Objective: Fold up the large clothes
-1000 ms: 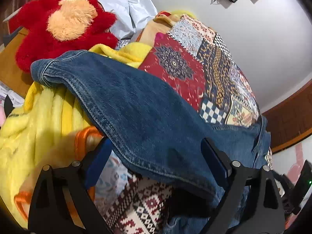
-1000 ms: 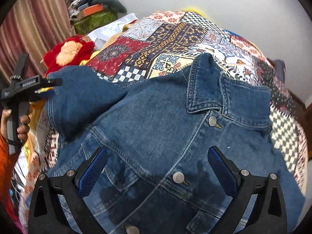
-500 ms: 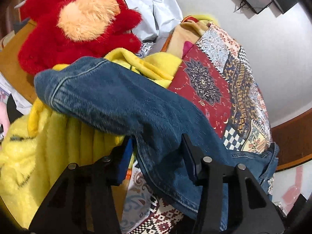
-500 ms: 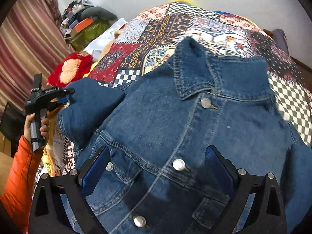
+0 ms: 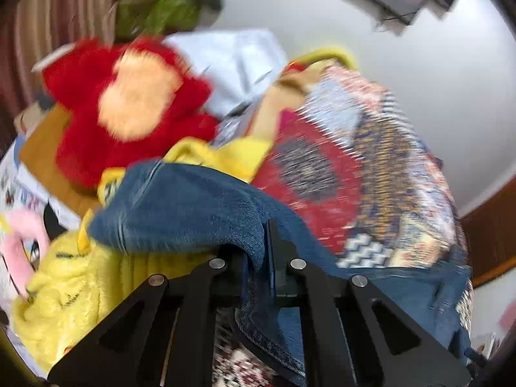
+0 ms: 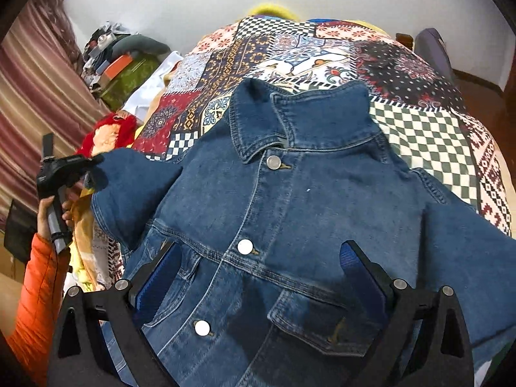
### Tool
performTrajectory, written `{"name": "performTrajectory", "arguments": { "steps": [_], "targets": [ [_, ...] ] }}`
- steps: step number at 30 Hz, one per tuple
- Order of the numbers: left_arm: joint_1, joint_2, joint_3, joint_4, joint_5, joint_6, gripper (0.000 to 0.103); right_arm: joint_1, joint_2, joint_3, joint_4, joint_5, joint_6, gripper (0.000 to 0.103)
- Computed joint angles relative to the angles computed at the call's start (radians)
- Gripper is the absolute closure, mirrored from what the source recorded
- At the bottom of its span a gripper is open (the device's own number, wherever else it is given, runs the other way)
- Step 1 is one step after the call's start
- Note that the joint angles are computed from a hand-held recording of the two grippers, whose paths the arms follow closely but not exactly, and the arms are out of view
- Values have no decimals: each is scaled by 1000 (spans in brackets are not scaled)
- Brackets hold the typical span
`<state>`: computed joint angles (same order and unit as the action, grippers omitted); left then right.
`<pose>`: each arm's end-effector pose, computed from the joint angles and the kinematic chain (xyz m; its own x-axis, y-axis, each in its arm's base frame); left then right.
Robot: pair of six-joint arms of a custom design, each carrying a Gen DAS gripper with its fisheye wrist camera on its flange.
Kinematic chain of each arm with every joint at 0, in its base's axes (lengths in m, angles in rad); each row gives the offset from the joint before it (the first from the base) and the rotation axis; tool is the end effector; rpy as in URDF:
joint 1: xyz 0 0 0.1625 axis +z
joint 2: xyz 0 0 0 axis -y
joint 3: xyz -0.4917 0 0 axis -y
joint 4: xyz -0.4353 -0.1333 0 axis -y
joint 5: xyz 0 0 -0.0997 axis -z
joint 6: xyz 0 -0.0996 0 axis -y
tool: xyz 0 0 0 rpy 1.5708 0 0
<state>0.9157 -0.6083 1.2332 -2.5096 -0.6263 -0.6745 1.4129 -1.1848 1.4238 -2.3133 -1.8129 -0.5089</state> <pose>-0.3600 -0.8198 0.1641 -0.8439 -0.3471 -0.4090 0.0671 0.6882 -0.7224 -0.0086 -0.7500 0.4784 -0.8885 -0.1884 0.4185 -0.3380 0.8854 -0.3190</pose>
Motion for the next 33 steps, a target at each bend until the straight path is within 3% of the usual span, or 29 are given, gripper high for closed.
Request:
{"name": "performTrajectory", "arguments": {
  "steps": [5,8,14,19,26,33],
  "targets": [
    [-65,24,-56,-87,-47,169,96,0,-34,5,-38,6,-13,5],
    [-103,64,-120,-116,-118,261,96,-5,-56,-7,-22,30,2,5],
    [-155,179,-265,-39,-208,367,96,-12,-107,3,-26,54,-10,5],
    [-163,265,-338,90,-294,358,96,-24,-138,17,-12,75,-18,5],
    [-159,332,-327,244,-471,281,95,-48,-163,47,9,72,-13,5],
    [-188,326,-249,292,-503,285,87,-48,-169,78,-1,46,-34,5]
  ]
}}
